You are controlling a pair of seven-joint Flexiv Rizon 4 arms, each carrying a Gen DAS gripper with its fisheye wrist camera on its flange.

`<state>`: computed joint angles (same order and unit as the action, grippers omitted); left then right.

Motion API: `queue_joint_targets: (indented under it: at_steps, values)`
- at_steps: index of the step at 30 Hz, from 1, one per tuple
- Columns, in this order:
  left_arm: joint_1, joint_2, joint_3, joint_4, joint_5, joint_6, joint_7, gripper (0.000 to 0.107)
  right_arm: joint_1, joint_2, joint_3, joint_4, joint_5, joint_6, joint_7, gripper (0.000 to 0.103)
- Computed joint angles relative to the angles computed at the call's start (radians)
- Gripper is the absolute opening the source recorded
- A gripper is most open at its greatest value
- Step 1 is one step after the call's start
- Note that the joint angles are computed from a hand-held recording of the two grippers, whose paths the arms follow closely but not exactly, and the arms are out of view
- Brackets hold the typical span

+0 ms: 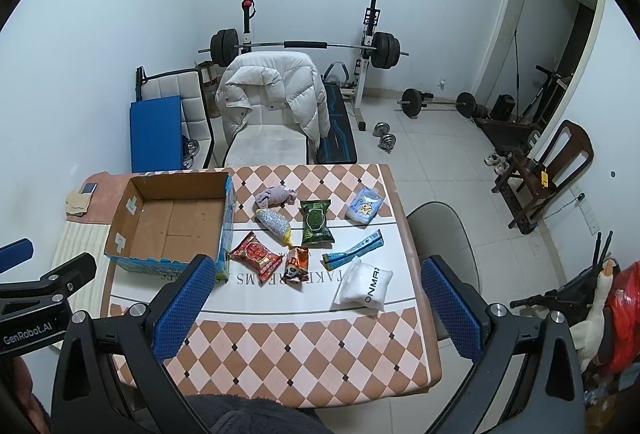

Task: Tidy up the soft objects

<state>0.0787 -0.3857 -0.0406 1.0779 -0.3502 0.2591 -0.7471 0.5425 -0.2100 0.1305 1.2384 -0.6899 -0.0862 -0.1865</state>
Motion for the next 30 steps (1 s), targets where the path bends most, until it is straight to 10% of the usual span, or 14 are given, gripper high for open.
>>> queue_joint_targets:
  at_steps: [30]
  values:
    - [0.0, 0.004, -0.002, 0.005, -0.009, 0.014, -0.001, 0.103, 0.01, -0.01, -0.006, -0.027, -0.013, -0.007, -0.009, 0.103]
